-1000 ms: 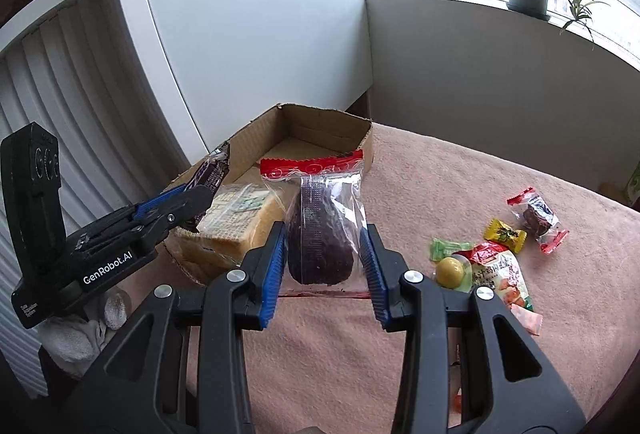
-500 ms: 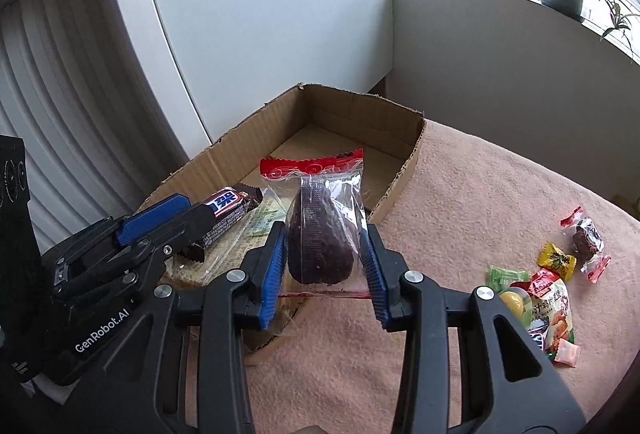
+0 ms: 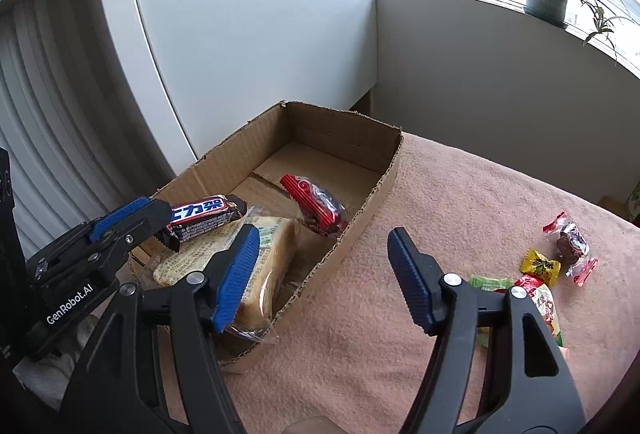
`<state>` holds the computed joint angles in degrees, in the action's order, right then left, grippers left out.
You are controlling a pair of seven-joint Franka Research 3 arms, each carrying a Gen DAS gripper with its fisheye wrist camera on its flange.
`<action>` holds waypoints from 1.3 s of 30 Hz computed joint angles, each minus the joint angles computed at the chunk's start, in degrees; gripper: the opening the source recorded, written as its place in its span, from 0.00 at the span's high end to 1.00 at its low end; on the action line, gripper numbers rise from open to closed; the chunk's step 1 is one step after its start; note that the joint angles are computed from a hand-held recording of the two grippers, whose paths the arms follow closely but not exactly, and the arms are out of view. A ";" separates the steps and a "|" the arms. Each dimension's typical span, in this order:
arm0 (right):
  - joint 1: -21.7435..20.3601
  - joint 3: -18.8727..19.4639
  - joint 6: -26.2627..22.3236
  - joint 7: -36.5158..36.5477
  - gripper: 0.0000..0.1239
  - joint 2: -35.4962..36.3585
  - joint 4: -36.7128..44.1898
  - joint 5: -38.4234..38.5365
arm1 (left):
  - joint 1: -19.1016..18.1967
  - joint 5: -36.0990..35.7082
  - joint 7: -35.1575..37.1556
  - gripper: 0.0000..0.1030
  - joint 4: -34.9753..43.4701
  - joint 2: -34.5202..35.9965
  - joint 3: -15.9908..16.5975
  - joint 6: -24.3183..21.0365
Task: Organize snacks
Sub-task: 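Carry both snacks into the box and open both tools, then grasp the green candy with the left tool while the right tool grasps the black packet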
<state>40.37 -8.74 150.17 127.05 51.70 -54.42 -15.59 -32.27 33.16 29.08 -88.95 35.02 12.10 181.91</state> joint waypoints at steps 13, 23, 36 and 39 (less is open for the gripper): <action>3.93 -5.95 12.71 12.44 0.44 -17.02 -28.78 -6.70 | -1.22 -4.03 8.27 0.69 -5.22 -2.66 -1.11 5.44; 6.75 -12.09 16.63 30.20 0.44 -31.06 -48.13 -21.62 | 1.14 -7.66 16.32 0.69 -0.78 -0.81 -8.49 2.93; -2.84 -3.71 15.20 33.33 0.44 -39.02 -61.57 -25.68 | 12.31 -13.06 38.68 0.69 8.41 6.95 -32.62 -9.38; -5.73 -0.65 13.98 31.37 0.44 -39.10 -62.70 -24.17 | 14.41 -16.24 44.95 0.65 9.26 8.41 -37.48 -12.30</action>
<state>34.64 -9.39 164.15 158.42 12.60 -117.12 -39.76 -17.86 16.92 74.03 -79.69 43.44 -25.38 169.61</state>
